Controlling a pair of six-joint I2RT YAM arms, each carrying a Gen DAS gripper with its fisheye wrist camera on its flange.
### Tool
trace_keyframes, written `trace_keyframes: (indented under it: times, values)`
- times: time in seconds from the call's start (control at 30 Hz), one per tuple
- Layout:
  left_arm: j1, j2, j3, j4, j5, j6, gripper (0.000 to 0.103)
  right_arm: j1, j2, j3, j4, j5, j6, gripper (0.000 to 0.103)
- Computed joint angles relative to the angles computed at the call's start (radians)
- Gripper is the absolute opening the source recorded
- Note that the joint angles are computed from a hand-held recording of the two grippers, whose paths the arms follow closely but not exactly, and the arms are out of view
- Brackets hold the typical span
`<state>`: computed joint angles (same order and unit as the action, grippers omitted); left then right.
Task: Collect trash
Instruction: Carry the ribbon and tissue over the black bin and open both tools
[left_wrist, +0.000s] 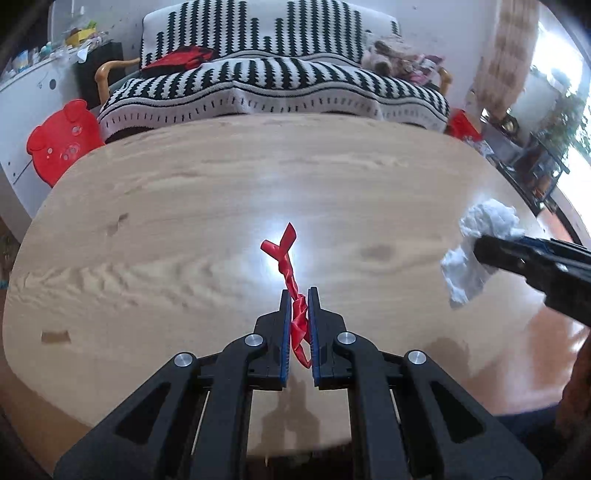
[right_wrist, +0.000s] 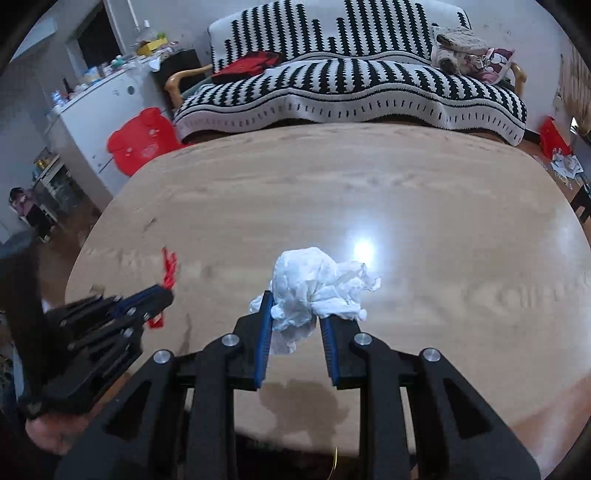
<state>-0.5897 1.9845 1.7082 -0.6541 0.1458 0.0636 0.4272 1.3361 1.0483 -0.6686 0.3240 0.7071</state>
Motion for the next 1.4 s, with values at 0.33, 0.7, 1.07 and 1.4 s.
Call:
trace_keyframes:
  times: [0.33,0.7,1.07,1.4]
  values:
    - [0.001,-0.372,-0.546,0.141,0.034,0.019,0.008,0.433,-0.09,-0.167,-0.069,0.183,0.399,0.025]
    - [0.013,-0.494,-0.819,0.121,0.096,0.065,0.008,0.621,0.011,-0.289,0.058,0.078,0.653,0.025]
    - [-0.012,-0.453,-0.82,0.139,0.1,0.058,0.008,0.565,0.055,-0.309,0.107,0.003,0.637,0.026]
    - [-0.012,-0.443,-0.81,0.134,0.105,0.061,0.008,0.554,0.059,-0.301,0.102,-0.003,0.628,0.026]
